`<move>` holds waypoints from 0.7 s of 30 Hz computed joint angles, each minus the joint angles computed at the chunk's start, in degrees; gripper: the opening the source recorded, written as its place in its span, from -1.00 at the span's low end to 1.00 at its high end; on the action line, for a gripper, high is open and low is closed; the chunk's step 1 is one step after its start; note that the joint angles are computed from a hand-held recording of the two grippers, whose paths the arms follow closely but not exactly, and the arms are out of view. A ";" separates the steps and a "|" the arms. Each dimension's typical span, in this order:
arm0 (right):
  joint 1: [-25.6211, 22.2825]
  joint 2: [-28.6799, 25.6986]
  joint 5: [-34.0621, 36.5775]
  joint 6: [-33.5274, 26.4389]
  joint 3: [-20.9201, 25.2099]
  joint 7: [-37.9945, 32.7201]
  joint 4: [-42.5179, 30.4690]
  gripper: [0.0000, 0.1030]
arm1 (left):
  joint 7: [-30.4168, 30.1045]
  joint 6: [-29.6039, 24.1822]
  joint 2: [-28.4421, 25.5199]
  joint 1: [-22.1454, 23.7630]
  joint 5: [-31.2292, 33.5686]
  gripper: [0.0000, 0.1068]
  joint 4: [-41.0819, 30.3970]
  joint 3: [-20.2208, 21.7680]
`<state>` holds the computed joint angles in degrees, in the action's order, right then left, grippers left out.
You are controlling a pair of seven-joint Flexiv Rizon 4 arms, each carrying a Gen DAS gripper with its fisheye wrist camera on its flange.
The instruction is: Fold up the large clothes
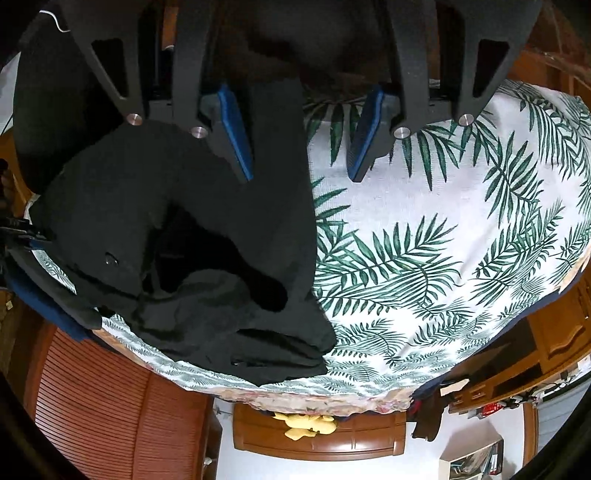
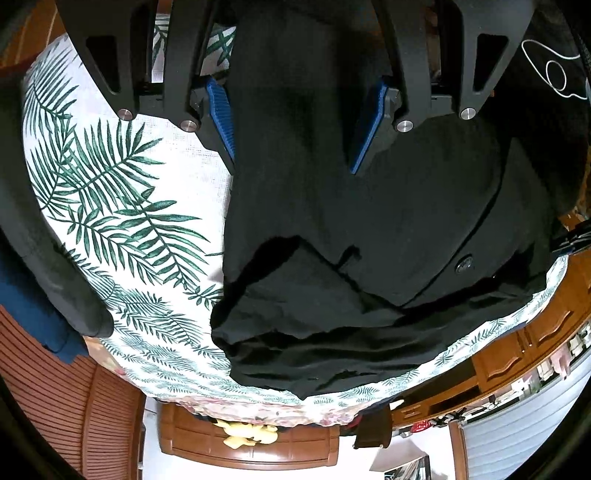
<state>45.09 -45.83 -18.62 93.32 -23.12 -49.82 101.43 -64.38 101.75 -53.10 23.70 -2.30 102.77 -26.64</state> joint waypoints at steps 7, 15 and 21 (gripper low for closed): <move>-0.40 -0.12 -0.18 0.17 0.22 -0.41 -0.11 0.09 | 1.55 -1.17 -0.81 2.51 1.27 -0.45 0.37 -3.29; 5.32 -1.06 4.76 6.56 -7.59 -1.42 1.64 -0.86 | 0.97 1.86 0.79 2.49 0.92 -0.90 1.48 -3.90; 14.19 -0.09 12.18 10.68 -17.15 -4.96 3.76 -0.91 | -3.05 6.84 4.37 6.82 6.42 -0.91 3.50 -9.18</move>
<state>59.28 -45.92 -6.44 104.01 -40.27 -54.78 105.19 -67.43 108.60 -48.73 30.52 4.12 106.27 -35.81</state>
